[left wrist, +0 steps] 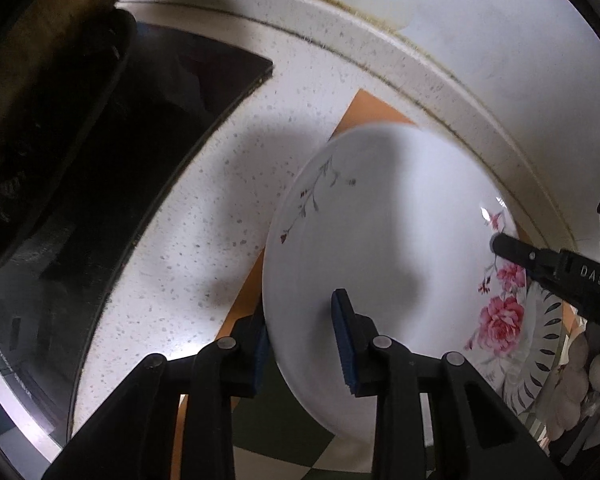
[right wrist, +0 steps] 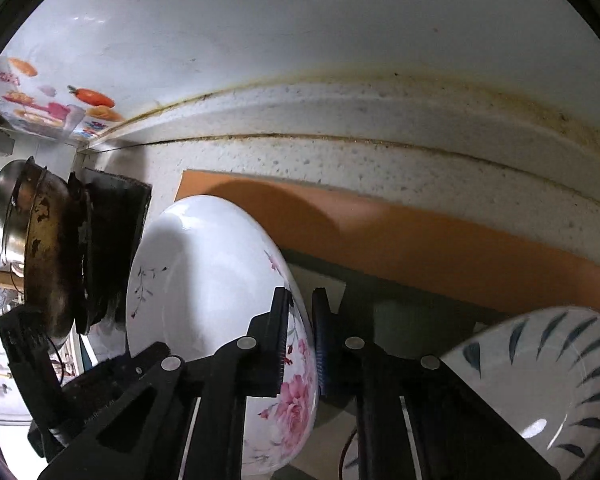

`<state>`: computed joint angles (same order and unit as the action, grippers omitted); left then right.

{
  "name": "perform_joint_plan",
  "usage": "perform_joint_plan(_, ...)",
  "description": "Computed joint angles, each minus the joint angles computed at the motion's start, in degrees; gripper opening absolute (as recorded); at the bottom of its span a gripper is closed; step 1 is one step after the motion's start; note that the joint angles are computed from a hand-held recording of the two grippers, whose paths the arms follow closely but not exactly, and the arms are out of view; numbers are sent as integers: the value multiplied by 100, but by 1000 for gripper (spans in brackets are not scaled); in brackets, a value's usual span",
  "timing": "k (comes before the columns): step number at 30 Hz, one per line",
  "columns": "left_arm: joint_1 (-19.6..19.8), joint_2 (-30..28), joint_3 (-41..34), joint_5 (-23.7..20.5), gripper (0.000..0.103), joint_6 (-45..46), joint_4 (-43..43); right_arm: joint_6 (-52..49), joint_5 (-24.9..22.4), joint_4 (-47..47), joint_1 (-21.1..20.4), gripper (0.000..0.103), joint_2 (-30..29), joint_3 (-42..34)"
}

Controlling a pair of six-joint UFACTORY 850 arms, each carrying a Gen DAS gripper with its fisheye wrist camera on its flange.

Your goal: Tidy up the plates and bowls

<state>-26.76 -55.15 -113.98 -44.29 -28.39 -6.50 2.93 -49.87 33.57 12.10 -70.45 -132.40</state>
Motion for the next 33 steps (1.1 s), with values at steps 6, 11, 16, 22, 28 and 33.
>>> perform_joint_plan(6, -156, 393, 325, 173, 26, -72, 217, -467, 591, 365, -11, 13, 987, 1473)
perform_joint_plan(11, -200, 821, 648, 256, 26, 180, 156, -1057, 1231, 953, -44, 13, 2104, 2991)
perform_joint_plan(16, -331, 1262, 959, 271, 26, 510, 20, -1568, 1710, 1505, -95, 13, 3225, 4373)
perform_joint_plan(22, -607, 1695, 1386, 347, 26, 850, -209, -2083, 2152, 2184, -195, 13, 4553, 5909)
perform_joint_plan(28, -870, 1906, 1684, 399, 27, 1139, -392, -2257, 2406, 2493, -252, 13, 5598, 7161)
perform_joint_plan(33, -1064, 1959, 1893, 336, 26, 1333, -514, -2442, 2479, 2863, -290, 12, 6188, 8068)
